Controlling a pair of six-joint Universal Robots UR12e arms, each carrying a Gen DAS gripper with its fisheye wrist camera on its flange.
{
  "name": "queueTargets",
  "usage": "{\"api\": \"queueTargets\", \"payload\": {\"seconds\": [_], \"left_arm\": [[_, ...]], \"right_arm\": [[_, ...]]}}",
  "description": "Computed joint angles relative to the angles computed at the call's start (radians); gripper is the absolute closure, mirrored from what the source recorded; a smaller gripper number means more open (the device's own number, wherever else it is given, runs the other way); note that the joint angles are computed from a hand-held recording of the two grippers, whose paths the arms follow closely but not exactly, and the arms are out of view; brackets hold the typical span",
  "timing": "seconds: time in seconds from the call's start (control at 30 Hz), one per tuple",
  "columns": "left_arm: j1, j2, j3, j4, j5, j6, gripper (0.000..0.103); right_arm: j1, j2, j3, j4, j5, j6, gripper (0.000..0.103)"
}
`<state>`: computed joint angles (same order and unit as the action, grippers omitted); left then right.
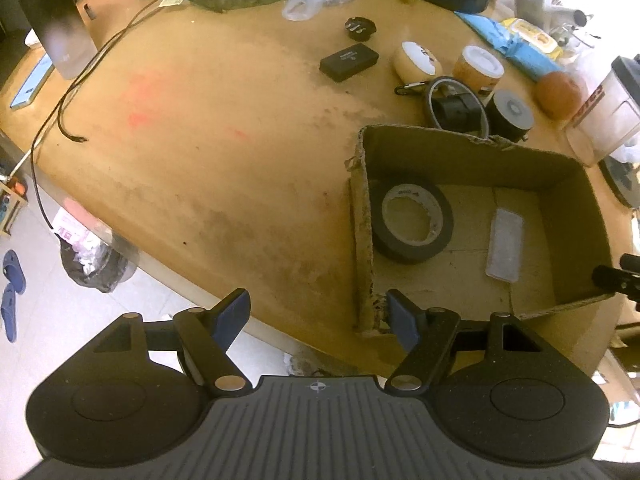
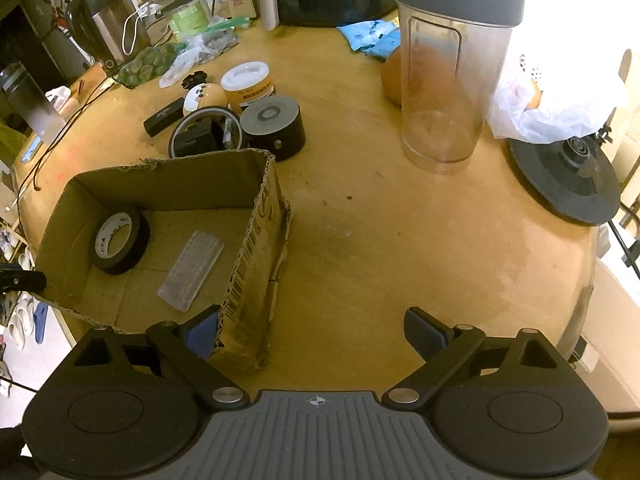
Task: Organize rigid objects
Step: 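Withdraw both grippers from the cardboard box, then grasp the round grey speaker with the right gripper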
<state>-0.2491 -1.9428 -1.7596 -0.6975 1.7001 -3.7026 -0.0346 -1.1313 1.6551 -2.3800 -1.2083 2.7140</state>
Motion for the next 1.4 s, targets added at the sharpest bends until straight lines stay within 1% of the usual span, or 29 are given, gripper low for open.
{"api": "queueTargets", "payload": {"seconds": [0.07, 0.13, 0.27, 0.3, 0.5, 0.67, 0.93, 1.03, 1.2, 1.27, 1.37, 1.4], "left_arm": [[0.006, 0.002, -0.002, 0.011, -0.021, -0.013, 0.03], [0.009, 0.003, -0.007, 0.034, -0.037, -0.019, 0.03], [0.008, -0.001, 0.002, 0.065, -0.05, 0.001, 0.03], [0.008, -0.002, 0.006, 0.073, -0.051, 0.012, 0.03], [0.009, -0.012, 0.026, 0.114, -0.073, 0.049, 0.03], [0.008, -0.02, 0.038, 0.142, -0.082, 0.08, 0.03], [0.02, -0.025, 0.044, 0.168, -0.118, 0.113, 0.03], [0.022, -0.025, 0.045, 0.174, -0.12, 0.121, 0.03], [0.026, -0.024, 0.042, 0.185, -0.12, 0.135, 0.03], [0.031, -0.022, 0.038, 0.184, -0.126, 0.13, 0.03], [0.04, -0.019, 0.03, 0.184, -0.135, 0.113, 0.03], [0.042, -0.018, 0.028, 0.182, -0.135, 0.109, 0.03]], "right_arm": [[-0.001, 0.001, -0.001, -0.004, 0.014, 0.003, 0.007], [-0.004, 0.002, -0.002, -0.014, 0.046, 0.01, 0.005], [-0.003, 0.013, -0.017, -0.031, 0.093, 0.023, 0.002], [0.0, 0.016, -0.022, -0.034, 0.095, 0.022, 0.0], [0.023, 0.04, -0.061, -0.053, 0.1, 0.012, 0.0], [0.033, 0.063, -0.093, -0.064, 0.125, 0.015, 0.0], [0.056, 0.11, -0.162, -0.07, 0.11, 0.019, 0.0], [0.067, 0.127, -0.186, -0.072, 0.095, 0.003, 0.0], [0.076, 0.159, -0.225, -0.071, 0.101, -0.002, 0.0], [0.08, 0.174, -0.242, -0.066, 0.101, 0.006, 0.002], [0.092, 0.197, -0.269, -0.061, 0.07, 0.014, 0.009], [0.095, 0.203, -0.275, -0.06, 0.062, 0.016, 0.01]]}}
